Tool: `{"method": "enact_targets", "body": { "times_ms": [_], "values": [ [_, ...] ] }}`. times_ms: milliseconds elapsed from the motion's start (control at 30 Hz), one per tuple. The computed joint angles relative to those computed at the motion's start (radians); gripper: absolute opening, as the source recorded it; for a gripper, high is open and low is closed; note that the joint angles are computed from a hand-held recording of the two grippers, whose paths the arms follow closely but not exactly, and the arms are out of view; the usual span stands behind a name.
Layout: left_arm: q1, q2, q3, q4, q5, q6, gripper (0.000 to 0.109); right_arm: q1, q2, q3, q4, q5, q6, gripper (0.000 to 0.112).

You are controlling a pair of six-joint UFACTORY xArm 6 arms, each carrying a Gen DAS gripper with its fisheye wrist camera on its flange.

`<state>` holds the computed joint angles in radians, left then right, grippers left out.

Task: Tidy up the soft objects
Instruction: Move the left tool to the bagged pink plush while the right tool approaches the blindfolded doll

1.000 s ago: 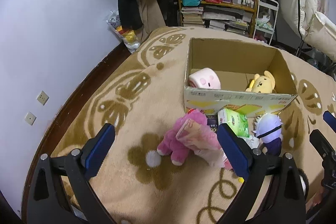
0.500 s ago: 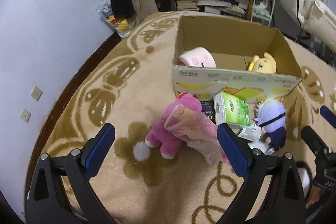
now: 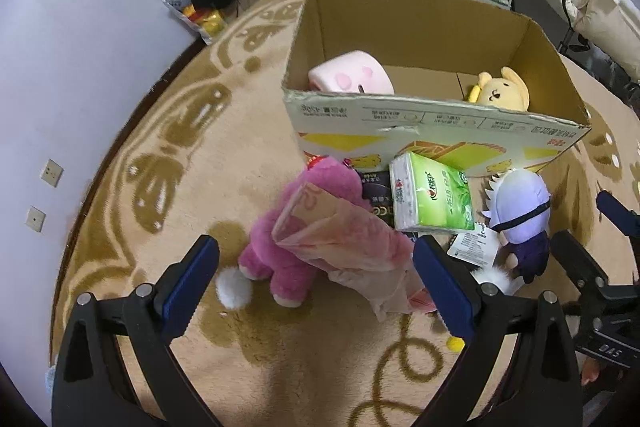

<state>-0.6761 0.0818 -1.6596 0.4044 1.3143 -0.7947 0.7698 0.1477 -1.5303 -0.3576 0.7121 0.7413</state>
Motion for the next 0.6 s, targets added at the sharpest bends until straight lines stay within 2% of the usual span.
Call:
{"method": "enact_targets", "body": {
  "times_ms": [233,467,600],
  "values": [
    [0.026,0.037,-0.011,-0.062,-0.008,0.008,0.097,-0.013,0.040,-0.023,0.046,0.018,-0.024,0.103],
    [0.048,0.060,-0.011,-0.128,-0.020,-0.049,0.097,-0.029,0.081,-0.050,0.100,0.026,-0.049,0.103],
    [0.051,0.088,-0.031,-0.129,0.002,-0.060,0.097,-0.036,0.100,-0.063,0.136,0.025,-0.075,0.103]
  ]
}}
